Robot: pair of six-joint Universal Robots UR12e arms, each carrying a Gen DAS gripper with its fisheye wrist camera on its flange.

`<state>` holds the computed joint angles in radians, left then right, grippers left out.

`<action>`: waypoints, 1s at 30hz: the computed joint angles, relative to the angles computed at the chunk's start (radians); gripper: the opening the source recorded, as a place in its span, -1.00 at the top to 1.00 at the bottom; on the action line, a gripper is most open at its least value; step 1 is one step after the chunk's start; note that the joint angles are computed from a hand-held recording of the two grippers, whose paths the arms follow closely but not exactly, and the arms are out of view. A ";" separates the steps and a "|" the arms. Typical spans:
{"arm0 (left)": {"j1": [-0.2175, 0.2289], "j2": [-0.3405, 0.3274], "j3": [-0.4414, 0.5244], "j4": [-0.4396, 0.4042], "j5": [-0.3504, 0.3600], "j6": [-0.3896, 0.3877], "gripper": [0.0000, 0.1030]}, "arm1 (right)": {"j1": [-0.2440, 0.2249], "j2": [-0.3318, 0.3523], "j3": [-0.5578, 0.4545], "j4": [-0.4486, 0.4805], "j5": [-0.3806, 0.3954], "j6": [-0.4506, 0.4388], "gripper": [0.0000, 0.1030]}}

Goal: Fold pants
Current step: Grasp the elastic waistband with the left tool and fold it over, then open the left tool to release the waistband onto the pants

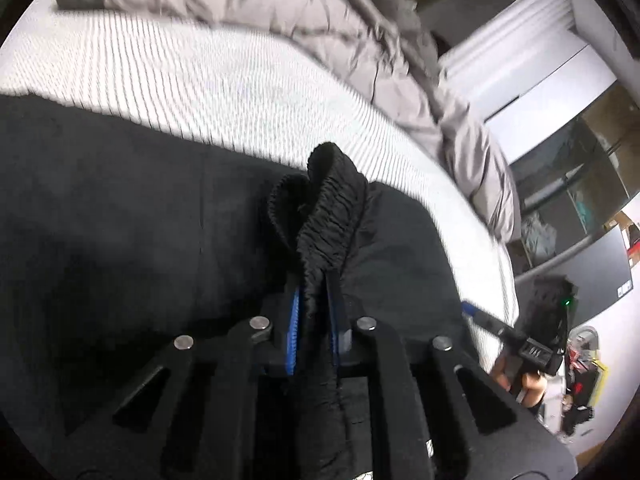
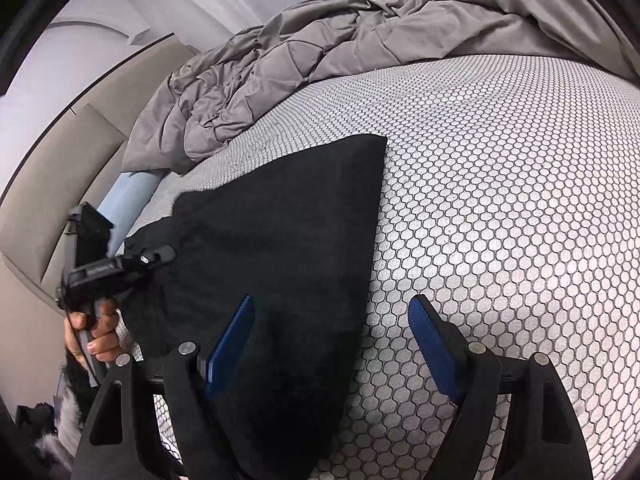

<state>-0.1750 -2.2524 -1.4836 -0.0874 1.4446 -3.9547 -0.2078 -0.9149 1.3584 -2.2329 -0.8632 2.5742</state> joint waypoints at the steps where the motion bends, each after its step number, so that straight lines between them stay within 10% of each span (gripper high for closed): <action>1: -0.002 0.006 -0.007 0.022 0.023 0.002 0.85 | 0.003 0.002 -0.002 0.000 -0.004 0.001 -0.57; 7: -0.001 0.047 -0.022 -0.160 0.168 -0.010 0.67 | 0.027 0.008 -0.007 -0.008 -0.026 0.008 -0.57; 14: -0.025 0.079 -0.041 -0.167 0.256 -0.005 0.55 | 0.015 0.007 -0.034 0.147 -0.007 -0.065 -0.57; 18: -0.082 0.077 -0.024 -0.101 0.338 0.098 -0.33 | 0.002 0.004 -0.052 0.345 0.050 -0.200 -0.46; 19: -0.096 0.071 -0.012 -0.097 0.352 0.122 -0.50 | 0.004 0.000 -0.045 0.348 0.047 -0.206 -0.12; 20: -0.111 0.056 0.018 -0.110 0.360 0.167 -0.54 | 0.006 -0.004 -0.038 0.340 0.037 -0.200 0.32; 22: -0.132 0.034 0.062 -0.137 0.386 0.223 -0.54 | 0.010 -0.011 -0.026 0.345 0.019 -0.204 0.54; 30: -0.151 0.037 0.079 -0.128 0.411 0.218 -0.54 | 0.013 -0.058 0.020 0.366 -0.044 -0.355 0.36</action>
<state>-0.3262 -2.2158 -1.4047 -0.2151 1.8553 -3.7364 -0.1952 -0.9733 1.3781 -1.8672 -0.9075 2.2192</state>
